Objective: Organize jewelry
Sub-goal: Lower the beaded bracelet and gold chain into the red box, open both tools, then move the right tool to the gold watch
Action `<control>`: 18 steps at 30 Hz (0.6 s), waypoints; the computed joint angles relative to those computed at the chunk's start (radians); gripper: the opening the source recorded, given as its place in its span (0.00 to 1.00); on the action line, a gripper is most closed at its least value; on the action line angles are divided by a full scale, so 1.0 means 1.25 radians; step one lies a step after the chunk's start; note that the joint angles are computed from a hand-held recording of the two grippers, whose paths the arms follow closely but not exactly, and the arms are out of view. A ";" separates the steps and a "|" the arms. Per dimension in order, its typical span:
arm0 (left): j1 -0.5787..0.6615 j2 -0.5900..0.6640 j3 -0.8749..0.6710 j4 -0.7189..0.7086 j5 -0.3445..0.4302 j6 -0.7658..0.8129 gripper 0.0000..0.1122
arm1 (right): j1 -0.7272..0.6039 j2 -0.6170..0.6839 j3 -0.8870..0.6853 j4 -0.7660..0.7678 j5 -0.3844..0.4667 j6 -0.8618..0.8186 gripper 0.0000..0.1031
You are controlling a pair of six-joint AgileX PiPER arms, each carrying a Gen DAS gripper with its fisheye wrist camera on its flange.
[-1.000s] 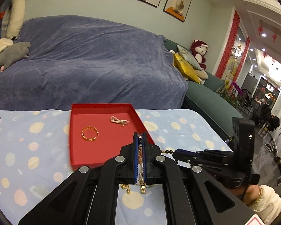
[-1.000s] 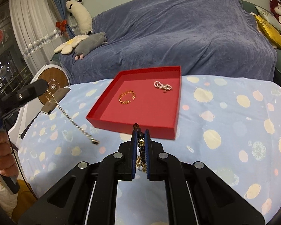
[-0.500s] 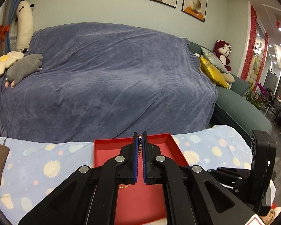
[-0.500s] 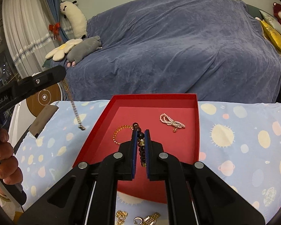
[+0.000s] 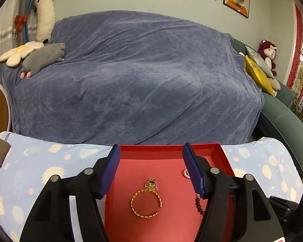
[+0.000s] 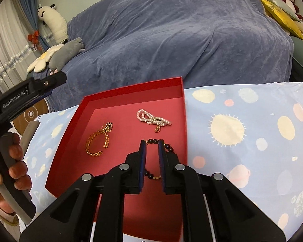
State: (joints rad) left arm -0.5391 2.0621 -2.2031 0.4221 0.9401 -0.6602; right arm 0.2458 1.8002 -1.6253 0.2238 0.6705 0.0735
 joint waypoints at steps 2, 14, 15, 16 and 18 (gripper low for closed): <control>-0.001 -0.062 0.100 0.015 -0.041 -0.032 0.61 | -0.001 -0.037 0.026 -0.008 -0.005 0.004 0.27; -0.059 -0.392 0.561 0.057 -0.053 -0.209 0.67 | 0.068 -0.300 0.275 -0.076 -0.032 0.042 0.37; -0.068 -0.410 0.584 0.063 -0.047 -0.230 0.67 | 0.076 -0.319 0.297 -0.084 -0.027 0.052 0.37; -0.079 -0.428 0.609 0.072 -0.038 -0.254 0.67 | 0.085 -0.335 0.317 -0.091 -0.023 0.060 0.37; -0.110 -0.467 0.662 0.095 -0.028 -0.298 0.67 | 0.107 -0.371 0.364 -0.116 -0.019 0.086 0.37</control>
